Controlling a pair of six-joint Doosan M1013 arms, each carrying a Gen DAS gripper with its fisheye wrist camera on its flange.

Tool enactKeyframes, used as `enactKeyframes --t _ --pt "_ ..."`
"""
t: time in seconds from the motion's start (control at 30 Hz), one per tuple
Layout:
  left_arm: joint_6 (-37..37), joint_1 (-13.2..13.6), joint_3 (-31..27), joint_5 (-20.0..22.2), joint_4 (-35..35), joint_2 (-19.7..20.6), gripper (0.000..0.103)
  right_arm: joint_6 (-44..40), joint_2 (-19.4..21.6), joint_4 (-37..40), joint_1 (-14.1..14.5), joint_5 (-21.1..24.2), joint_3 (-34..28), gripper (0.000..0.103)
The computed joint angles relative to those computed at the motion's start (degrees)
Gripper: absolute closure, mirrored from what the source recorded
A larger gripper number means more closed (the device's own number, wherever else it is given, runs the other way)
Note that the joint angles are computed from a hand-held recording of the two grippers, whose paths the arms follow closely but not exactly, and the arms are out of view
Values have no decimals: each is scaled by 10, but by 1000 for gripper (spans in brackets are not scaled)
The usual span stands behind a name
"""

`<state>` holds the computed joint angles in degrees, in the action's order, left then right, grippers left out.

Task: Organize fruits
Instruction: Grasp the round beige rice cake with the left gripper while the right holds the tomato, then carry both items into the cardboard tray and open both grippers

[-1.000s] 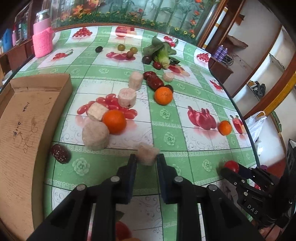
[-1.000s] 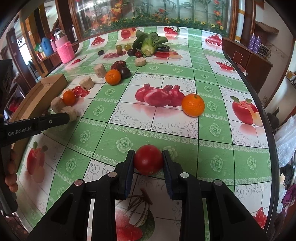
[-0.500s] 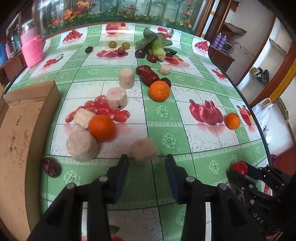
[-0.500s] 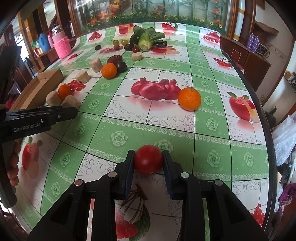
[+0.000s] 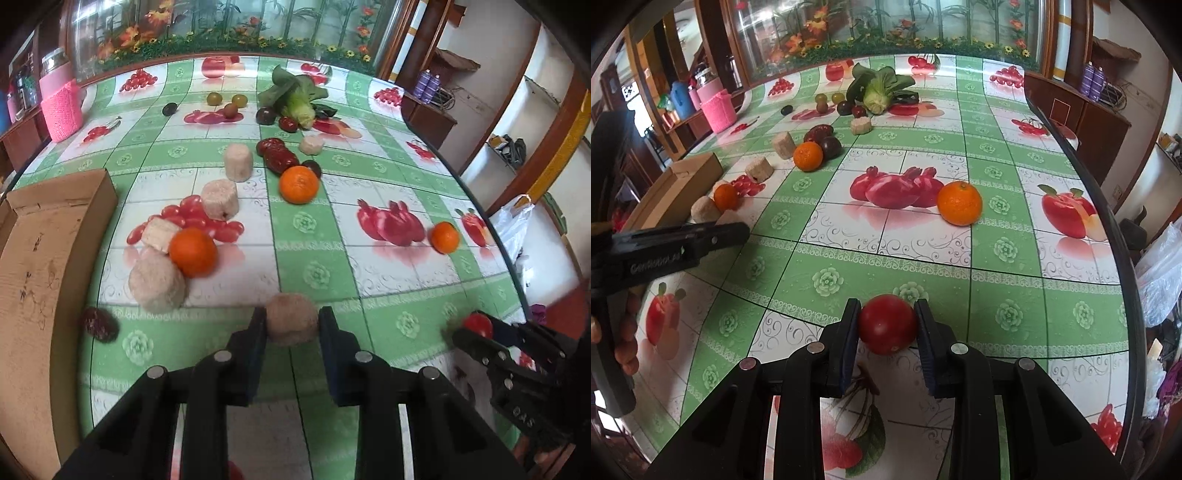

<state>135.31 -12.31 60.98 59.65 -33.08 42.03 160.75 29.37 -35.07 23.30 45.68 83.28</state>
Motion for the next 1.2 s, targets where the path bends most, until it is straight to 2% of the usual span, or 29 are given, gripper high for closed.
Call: enactKeyframes --t 0.13,0.3,0.57,0.97,1.2 --pt "11 14 16 17 -29 -13 72 5 -6 -9 6 6 1 74" --pt "8 30 31 14 -48 -26 72 -10 -3 -12 17 19 -10 74" --pt "-2 59 29 2 -64 -32 72 -85 31 23 29 10 -71 75" --pt "-99 109 -35 -12 -32 7 72 -288 129 140 35 18 -253 75" --pt "-154 118 -108 -12 10 49 72 -400 214 215 29 72 -409 75"
